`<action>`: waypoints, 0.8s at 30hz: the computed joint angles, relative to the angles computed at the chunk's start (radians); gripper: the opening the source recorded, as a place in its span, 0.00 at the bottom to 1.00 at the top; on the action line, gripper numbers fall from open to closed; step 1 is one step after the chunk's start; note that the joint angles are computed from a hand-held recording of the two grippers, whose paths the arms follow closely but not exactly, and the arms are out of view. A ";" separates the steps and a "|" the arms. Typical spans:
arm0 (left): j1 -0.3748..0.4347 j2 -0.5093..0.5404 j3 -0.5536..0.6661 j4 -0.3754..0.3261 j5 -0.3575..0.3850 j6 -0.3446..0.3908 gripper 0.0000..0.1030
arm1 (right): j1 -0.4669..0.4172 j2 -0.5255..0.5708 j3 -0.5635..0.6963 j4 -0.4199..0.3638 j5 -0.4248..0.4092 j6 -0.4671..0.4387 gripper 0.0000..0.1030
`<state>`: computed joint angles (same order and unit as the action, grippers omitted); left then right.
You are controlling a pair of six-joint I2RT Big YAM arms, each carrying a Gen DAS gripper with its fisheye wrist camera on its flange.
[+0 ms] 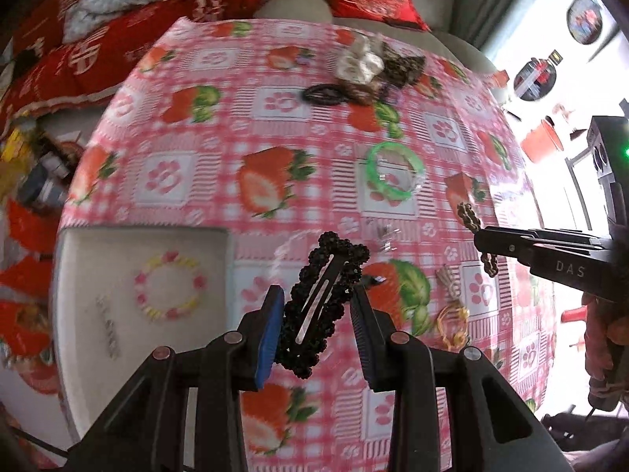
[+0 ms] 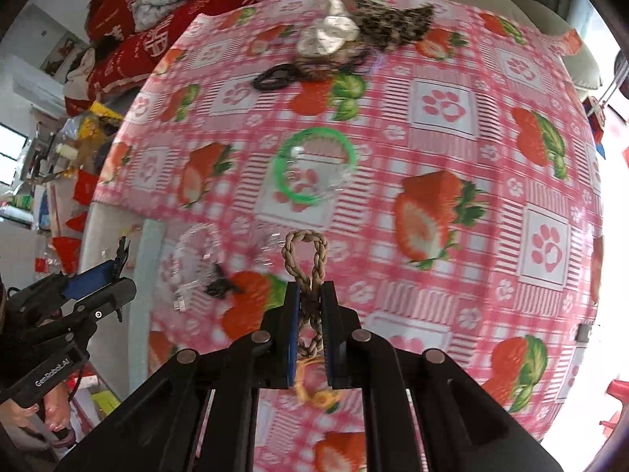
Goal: Organize jewelry
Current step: 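Carry both items over the white tray and open both tools to release them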
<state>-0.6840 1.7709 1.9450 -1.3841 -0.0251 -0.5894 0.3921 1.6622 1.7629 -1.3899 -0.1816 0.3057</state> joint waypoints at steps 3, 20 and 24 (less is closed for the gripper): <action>0.011 -0.069 -0.079 0.009 -0.024 -0.029 0.39 | 0.034 0.015 0.035 -0.015 -0.004 0.003 0.11; 0.129 -0.408 -0.527 0.047 -0.099 -0.238 0.39 | 0.265 0.317 0.473 -0.148 -0.066 -0.065 0.11; 0.157 -0.440 -0.594 0.061 -0.104 -0.260 0.39 | 0.302 0.445 0.665 -0.224 -0.083 -0.094 0.11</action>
<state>-0.5270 1.3311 1.3514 -1.3231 -0.1286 -0.8492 0.6938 2.1068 2.4279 -1.6138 -0.2645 0.2115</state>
